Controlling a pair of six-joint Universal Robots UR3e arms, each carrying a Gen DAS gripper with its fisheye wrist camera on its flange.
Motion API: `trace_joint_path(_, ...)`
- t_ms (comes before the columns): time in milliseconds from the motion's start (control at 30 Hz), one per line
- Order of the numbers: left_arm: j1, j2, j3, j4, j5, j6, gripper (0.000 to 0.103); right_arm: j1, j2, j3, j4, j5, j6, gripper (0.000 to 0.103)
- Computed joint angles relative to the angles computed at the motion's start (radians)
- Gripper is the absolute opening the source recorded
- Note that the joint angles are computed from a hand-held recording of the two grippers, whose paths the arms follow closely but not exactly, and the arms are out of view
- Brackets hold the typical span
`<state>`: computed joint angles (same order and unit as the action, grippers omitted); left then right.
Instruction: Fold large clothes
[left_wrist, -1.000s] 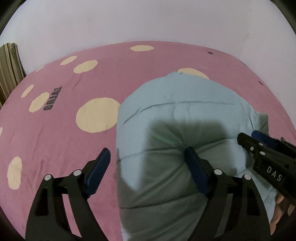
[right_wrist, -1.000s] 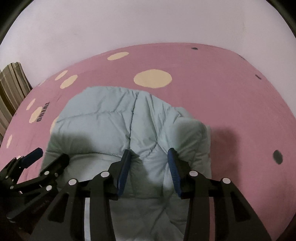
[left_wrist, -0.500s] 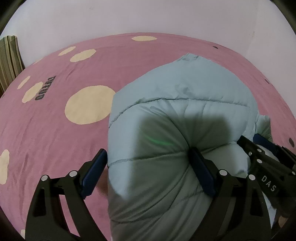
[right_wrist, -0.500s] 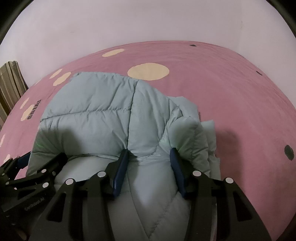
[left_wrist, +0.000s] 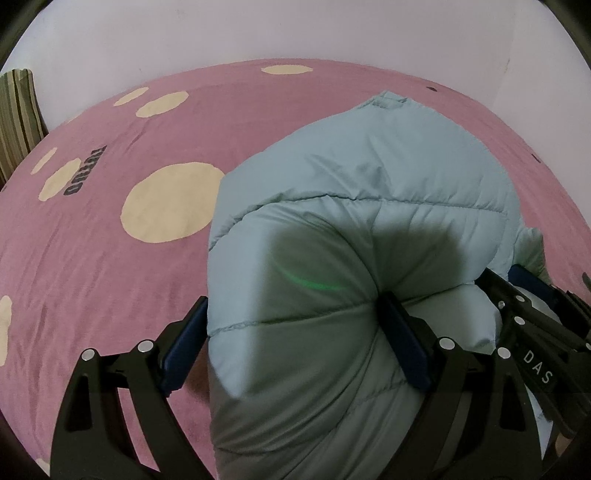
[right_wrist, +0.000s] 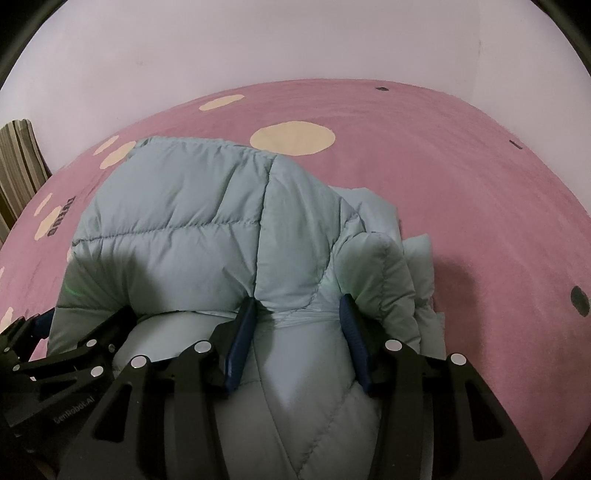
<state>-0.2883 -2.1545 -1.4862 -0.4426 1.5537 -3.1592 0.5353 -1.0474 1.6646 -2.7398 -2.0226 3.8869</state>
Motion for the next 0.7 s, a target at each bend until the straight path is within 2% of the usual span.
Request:
trace_joint_path(167,0.010,0.018,-0.022,0.006,-0.016,0.001,0.091,0.010,-0.001,0.008,-0.016,-0.017,0.004,0.048)
trace_joint_path(400,-0.007,0.023,-0.011,-0.009,0.017,0.003,0.092,0.014,-0.015,0.034,-0.040,-0.018,0.008,0.049)
trace_joint_path(567,-0.014,0.034,0.002,-0.035,0.036,-0.001,0.094,0.020,-0.039,0.051,-0.052,-0.010,0.013,0.054)
trace_joint_path(700,0.015,0.074,-0.014,-0.069,-0.013,-0.002,0.094,0.028,-0.078,0.070,-0.050,-0.004,0.026,0.061)
